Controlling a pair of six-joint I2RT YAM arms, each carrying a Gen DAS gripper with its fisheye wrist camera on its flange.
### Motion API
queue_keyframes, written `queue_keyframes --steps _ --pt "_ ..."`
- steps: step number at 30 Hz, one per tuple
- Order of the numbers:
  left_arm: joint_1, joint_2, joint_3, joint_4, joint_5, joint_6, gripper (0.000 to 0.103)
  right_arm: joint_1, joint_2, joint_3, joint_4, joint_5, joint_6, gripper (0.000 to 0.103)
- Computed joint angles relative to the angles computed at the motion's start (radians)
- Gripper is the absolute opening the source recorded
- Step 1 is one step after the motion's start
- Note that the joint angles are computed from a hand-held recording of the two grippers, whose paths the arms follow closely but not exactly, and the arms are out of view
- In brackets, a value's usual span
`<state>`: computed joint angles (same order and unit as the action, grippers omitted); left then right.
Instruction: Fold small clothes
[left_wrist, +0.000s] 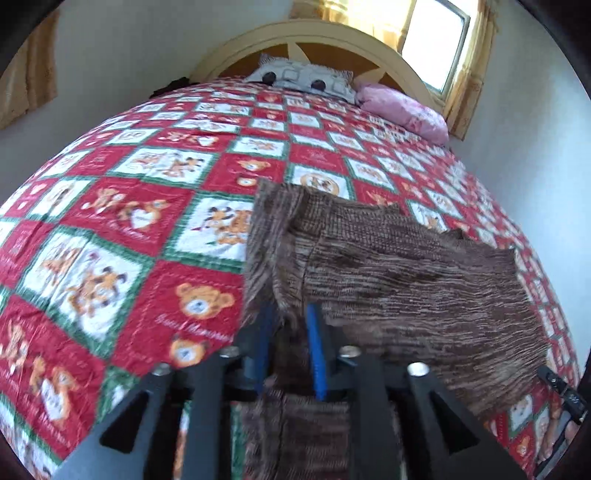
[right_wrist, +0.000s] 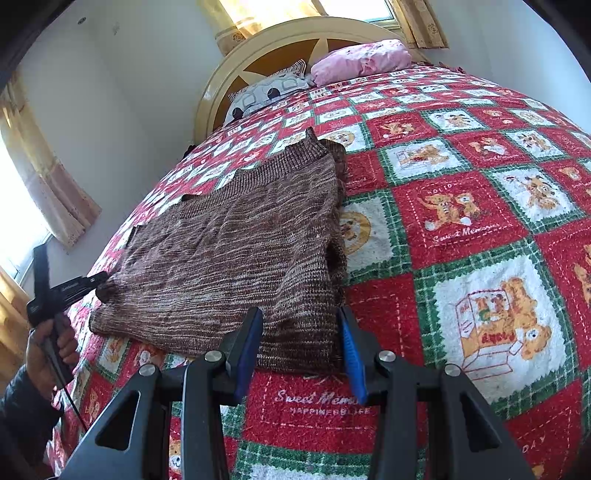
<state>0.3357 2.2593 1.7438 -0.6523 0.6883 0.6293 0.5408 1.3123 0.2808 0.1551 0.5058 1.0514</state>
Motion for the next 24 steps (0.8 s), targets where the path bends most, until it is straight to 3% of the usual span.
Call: queue_keyframes --steps 1,2,5,9,10,11,15,19,22,24 --pt "0.021 -0.004 0.004 -0.019 0.024 0.008 0.055 0.001 -0.001 -0.001 0.001 0.001 0.002 0.043" --pt "0.041 -0.021 -0.021 0.001 0.032 0.004 0.060 0.002 -0.001 -0.001 0.002 0.002 0.002 0.043" --pt "0.069 -0.028 -0.045 -0.040 0.022 0.089 0.062 0.005 0.000 0.000 -0.001 0.004 0.004 0.043" --pt "0.045 -0.027 -0.105 -0.033 -0.070 0.155 0.030 0.007 0.001 0.004 -0.010 0.008 0.004 0.043" --pt "0.047 -0.046 -0.145 0.007 -0.067 0.152 0.017 0.008 0.002 0.005 -0.010 0.010 0.004 0.043" --pt "0.049 -0.051 -0.150 0.006 -0.055 0.161 0.009 0.010 0.002 0.005 -0.011 0.012 0.005 0.043" --pt "0.096 -0.104 -0.203 -0.008 0.025 0.197 0.009 0.013 0.003 0.006 -0.013 0.017 0.008 0.043" --pt "0.131 -0.095 -0.210 -0.054 0.028 0.261 0.009 0.019 0.008 0.018 -0.030 0.026 0.007 0.041" --pt "0.138 -0.038 -0.131 -0.133 0.034 0.243 0.010 0.025 0.014 0.045 -0.095 0.031 0.024 0.023" --pt "0.130 -0.019 -0.103 -0.145 0.020 0.218 0.013 0.013 -0.011 0.039 -0.109 -0.001 0.022 0.022"
